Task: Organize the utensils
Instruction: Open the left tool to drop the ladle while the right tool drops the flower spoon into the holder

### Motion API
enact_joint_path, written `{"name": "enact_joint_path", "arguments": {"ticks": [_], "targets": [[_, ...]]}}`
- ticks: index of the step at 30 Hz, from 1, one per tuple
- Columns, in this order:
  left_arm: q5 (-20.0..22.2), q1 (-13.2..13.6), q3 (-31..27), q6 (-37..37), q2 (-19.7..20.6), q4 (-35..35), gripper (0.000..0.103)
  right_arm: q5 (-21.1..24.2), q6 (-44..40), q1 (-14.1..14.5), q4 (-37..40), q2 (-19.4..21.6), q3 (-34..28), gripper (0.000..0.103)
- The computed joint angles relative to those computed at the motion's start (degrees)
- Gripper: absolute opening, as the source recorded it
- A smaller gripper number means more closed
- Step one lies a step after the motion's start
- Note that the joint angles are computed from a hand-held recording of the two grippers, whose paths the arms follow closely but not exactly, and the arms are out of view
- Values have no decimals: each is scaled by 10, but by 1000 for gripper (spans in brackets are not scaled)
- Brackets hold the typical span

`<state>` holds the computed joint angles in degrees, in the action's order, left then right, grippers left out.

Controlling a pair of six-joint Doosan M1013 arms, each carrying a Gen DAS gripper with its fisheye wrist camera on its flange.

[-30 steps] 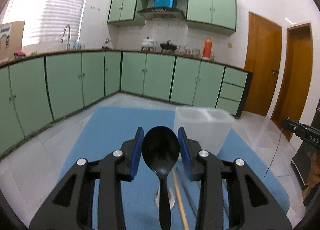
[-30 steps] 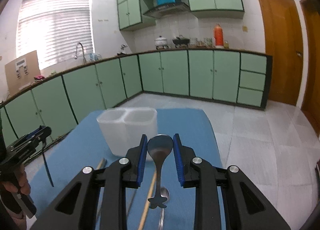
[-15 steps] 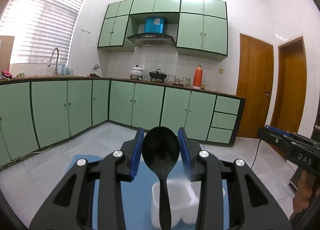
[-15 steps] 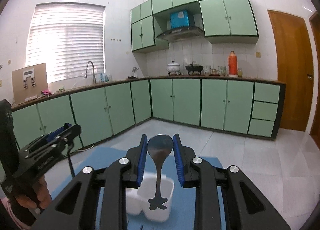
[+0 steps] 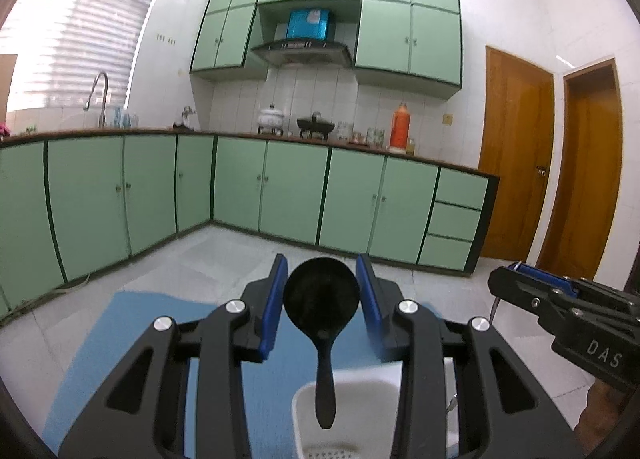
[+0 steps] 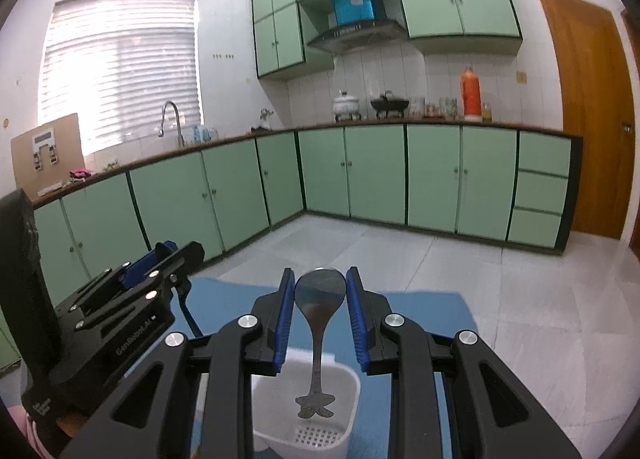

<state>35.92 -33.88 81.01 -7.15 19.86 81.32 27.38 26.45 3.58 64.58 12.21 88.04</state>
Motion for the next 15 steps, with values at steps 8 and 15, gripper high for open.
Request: {"name": "enact_joint_path", "arguments": {"ticks": [8,15], "targets": [[-8,3,26,15,-7,-36,34,15,33,2,-33,8,9,26],[-1,0,33,43,-11,-65,49,24,46,7,-63,9,16,27]]}}
